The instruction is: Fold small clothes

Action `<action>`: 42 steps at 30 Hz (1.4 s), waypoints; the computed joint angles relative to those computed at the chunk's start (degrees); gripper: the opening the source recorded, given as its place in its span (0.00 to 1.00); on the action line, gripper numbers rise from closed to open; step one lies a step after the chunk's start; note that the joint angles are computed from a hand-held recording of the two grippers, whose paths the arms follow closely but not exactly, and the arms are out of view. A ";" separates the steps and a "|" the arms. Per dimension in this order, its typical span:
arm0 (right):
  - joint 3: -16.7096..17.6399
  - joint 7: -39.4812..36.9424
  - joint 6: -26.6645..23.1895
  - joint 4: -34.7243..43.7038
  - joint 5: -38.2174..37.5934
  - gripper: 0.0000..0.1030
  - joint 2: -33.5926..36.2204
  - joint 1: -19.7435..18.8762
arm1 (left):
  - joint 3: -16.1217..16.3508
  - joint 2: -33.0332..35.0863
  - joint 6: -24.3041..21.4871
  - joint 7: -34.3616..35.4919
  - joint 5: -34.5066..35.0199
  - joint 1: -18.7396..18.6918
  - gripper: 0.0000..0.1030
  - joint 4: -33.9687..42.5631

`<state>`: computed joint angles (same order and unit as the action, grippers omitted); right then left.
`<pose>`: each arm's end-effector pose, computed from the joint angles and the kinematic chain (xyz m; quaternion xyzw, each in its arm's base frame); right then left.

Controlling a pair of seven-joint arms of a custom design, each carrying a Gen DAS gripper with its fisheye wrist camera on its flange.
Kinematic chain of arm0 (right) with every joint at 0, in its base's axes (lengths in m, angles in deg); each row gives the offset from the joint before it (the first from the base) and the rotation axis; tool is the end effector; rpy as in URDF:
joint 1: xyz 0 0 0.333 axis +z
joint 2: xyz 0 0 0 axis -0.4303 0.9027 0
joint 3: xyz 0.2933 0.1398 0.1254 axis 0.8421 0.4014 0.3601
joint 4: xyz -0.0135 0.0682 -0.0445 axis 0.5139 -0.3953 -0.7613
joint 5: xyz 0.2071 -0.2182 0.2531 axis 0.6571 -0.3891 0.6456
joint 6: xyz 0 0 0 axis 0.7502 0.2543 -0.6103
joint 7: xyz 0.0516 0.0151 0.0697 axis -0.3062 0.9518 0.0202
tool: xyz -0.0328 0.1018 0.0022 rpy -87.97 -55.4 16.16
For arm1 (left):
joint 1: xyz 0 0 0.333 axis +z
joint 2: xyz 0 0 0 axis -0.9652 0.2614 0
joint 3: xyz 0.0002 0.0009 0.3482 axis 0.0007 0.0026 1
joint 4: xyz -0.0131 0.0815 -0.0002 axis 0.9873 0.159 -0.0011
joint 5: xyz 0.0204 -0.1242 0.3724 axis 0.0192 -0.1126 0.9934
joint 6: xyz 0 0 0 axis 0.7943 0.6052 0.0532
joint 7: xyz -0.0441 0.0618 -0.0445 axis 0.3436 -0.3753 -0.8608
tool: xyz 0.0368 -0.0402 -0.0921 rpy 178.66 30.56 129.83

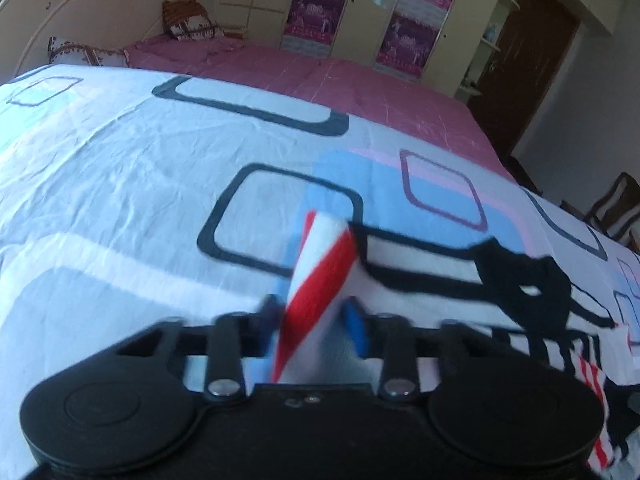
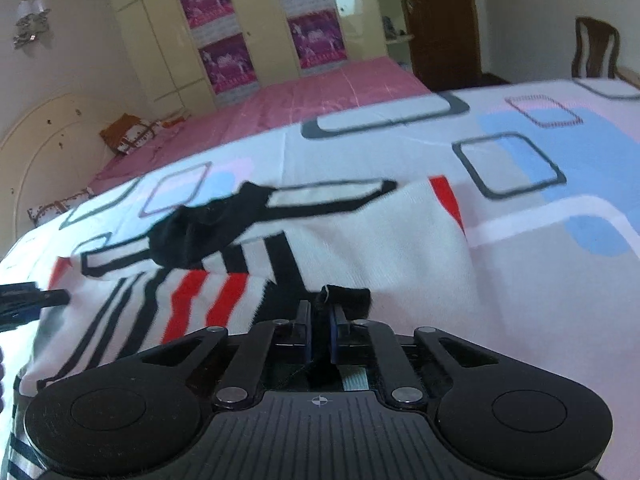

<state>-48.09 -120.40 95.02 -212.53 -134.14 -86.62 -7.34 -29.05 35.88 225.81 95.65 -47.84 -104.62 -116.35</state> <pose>0.3043 0.1654 0.3161 -0.3984 0.8244 -0.2837 0.2848 0.5917 -0.3547 0.2751 -0.5728 0.7317 -0.3472 0.1264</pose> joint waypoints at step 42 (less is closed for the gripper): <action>1.20 -14.12 -2.08 5.18 4.53 0.26 9.07 1.81 | -4.26 -8.01 12.77 19.79 -9.42 -4.57 0.52 -17.11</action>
